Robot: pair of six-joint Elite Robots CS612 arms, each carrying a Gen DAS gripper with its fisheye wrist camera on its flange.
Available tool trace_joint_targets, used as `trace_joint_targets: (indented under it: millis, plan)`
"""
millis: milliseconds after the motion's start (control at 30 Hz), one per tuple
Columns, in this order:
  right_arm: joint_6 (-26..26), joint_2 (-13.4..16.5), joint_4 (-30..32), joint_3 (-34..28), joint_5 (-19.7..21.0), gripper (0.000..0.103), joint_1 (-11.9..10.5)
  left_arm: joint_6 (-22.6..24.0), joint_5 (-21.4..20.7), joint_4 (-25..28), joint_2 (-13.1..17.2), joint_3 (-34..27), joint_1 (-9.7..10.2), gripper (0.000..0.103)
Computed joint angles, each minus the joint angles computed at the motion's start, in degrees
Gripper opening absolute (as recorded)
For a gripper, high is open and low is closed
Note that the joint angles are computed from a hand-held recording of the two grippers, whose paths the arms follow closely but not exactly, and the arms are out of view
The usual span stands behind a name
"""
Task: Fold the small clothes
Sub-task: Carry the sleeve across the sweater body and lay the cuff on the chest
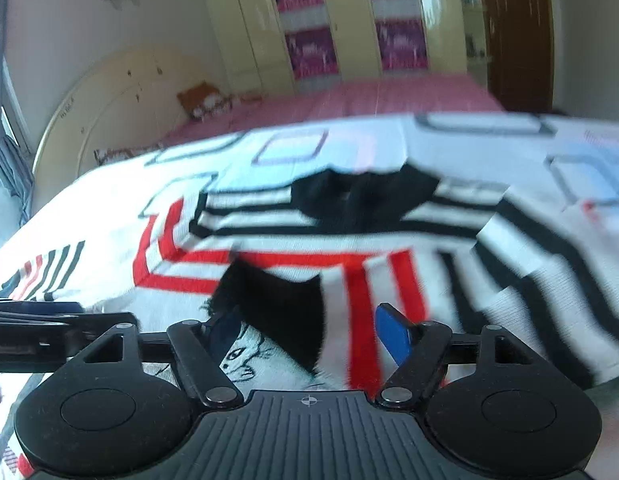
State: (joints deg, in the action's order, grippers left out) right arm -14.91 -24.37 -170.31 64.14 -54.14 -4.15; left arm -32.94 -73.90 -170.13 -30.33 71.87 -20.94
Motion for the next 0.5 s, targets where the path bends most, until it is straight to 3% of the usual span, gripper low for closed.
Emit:
trace_joint_targets:
  millis: [200, 267, 400, 500]
  plan:
    - [1.1, -2.5, -6.0, 4.4, -5.6, 0.073, -2.6, -0.4, -7.2, 2.8, 3.2, -5.2, 0.23, 0.072]
    - [2.0, -3.1, -7.4, 5.8, -7.8, 0.073, -3.7, -0.9, -8.3, 3.3, 4.4, -6.8, 0.24, 0.060]
    - [3.2, -3.2, -7.9, 6.8, -12.4, 0.073, -5.0, -1.5, -8.2, 3.6, 6.6, -10.0, 0.17, 0.056]
    - [6.5, -3.0, -7.6, 6.7, -13.4, 0.073, -5.9, -1.6, -8.8, 0.7, 7.8, -11.0, 0.32, 0.035]
